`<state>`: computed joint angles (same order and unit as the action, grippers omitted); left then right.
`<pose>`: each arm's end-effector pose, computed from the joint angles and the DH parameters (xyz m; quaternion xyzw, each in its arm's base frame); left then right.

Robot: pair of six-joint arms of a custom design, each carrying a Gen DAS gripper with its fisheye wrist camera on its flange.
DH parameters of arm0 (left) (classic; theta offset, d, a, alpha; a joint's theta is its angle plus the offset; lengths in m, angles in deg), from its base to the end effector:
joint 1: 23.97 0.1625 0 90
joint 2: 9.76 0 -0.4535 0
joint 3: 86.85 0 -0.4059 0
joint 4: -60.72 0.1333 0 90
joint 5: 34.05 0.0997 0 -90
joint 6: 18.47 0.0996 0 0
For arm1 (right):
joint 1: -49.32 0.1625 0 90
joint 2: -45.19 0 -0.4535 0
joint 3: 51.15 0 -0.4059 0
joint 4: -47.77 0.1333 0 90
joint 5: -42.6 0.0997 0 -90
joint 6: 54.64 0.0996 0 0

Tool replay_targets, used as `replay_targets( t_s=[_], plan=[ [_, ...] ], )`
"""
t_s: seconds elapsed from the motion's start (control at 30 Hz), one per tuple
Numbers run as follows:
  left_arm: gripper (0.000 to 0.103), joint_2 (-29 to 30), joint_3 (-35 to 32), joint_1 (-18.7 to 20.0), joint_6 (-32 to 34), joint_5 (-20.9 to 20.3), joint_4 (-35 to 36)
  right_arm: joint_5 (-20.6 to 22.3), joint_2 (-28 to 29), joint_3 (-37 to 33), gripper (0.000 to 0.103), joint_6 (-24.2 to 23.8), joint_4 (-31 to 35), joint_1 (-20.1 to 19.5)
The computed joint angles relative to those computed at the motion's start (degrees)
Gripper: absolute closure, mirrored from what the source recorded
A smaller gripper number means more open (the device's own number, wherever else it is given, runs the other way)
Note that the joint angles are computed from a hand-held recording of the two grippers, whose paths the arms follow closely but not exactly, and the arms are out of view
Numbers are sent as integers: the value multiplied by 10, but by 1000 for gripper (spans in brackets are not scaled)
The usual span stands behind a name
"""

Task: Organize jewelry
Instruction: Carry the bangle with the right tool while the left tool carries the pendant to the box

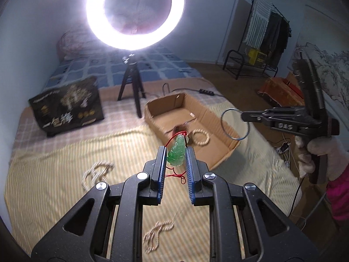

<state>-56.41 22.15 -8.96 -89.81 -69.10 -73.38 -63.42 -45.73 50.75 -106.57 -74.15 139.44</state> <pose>-0.5011 -0.3568 0.0472 0.1010 0.8732 -0.3953 0.2666 0.1069 -0.5183 0.4849 0.4045 -0.8861 0.1020 0.2019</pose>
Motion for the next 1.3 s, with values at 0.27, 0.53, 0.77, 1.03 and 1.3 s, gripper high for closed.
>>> replay_targets(
  t_s=[0.27,0.53,0.77,1.03,1.3],
  plan=[
    [87,53,-52,42,128,-4,-101,-3,72,-50,102,18,-20,-4],
    [87,100,-89,79,210,-30,-174,-8,130,-81,102,32,-46,-10],
    [87,126,-104,102,242,-52,-207,-23,164,-87,102,24,-75,-16],
    [87,151,-117,124,261,-76,-228,-39,189,-84,102,23,-102,-24],
    [87,168,-118,130,263,-95,-234,-49,199,-75,102,21,-120,-29]
  ],
)
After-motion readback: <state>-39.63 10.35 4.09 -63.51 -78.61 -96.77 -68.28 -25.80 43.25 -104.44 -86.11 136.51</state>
